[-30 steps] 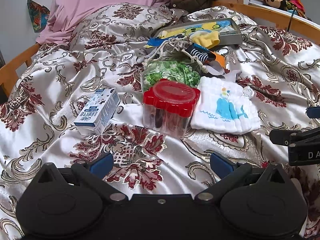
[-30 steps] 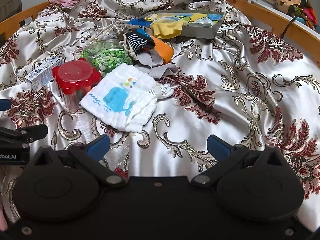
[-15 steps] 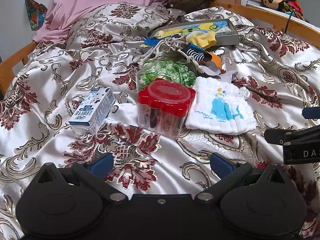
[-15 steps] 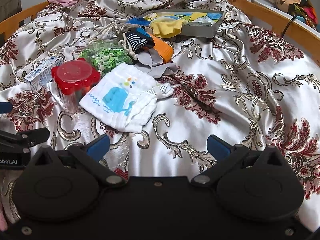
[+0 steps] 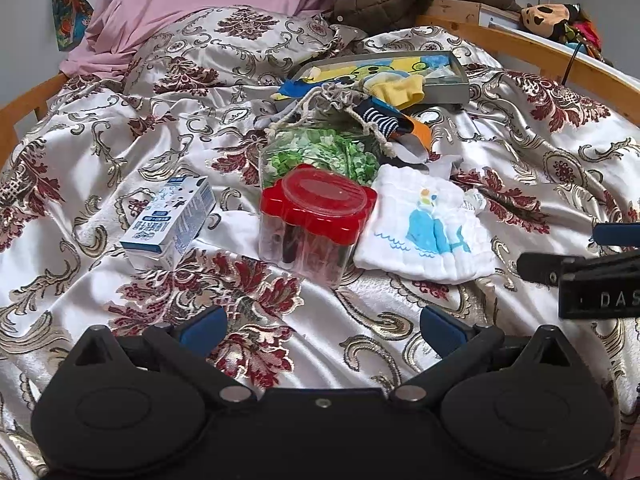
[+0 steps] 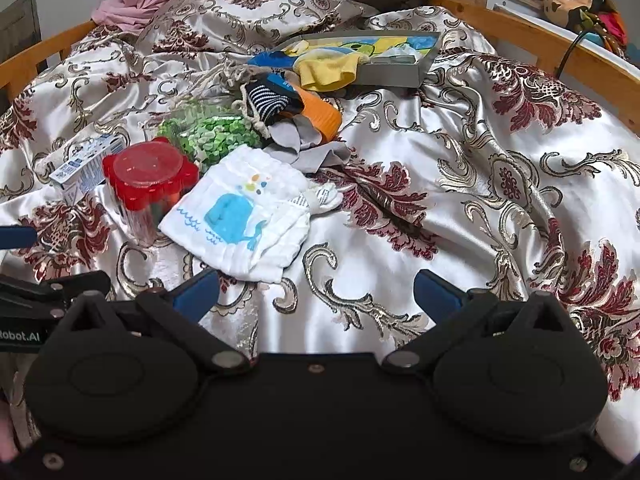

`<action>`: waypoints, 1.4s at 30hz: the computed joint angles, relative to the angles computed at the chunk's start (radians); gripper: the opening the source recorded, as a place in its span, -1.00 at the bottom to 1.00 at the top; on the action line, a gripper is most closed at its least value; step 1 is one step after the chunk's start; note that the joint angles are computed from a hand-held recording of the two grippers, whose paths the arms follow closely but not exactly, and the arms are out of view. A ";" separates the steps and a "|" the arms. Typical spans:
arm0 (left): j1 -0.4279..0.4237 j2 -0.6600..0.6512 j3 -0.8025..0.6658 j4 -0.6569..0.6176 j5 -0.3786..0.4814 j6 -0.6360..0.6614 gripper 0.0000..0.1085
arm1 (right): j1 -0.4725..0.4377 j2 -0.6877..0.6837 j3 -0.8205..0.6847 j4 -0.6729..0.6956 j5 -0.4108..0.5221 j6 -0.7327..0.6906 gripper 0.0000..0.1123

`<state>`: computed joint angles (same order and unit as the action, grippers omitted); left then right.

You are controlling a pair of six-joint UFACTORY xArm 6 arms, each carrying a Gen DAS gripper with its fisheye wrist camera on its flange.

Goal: Organize soft objects
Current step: 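Move the right gripper toward the white whale-print towel, then grasp the white whale towel with the right gripper while the left gripper pinches a grey cloth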

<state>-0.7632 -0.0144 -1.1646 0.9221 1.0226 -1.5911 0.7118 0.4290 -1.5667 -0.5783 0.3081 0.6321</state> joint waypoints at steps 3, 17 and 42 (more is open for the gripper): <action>0.015 -0.002 0.017 0.024 -0.056 -0.018 0.88 | -0.012 0.004 -0.007 -0.049 -0.022 0.065 0.82; 0.061 0.006 0.039 0.101 -0.209 -0.008 0.83 | -0.026 0.214 -0.284 0.616 -0.038 -0.602 0.82; 0.352 0.432 -0.497 -0.554 -0.559 1.065 0.57 | 0.003 0.379 -0.541 0.847 0.172 -0.986 0.40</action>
<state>-0.4109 0.4174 -1.6620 0.3684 0.4638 -0.5256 0.7144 0.8076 -2.1075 0.2690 0.4799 -0.3539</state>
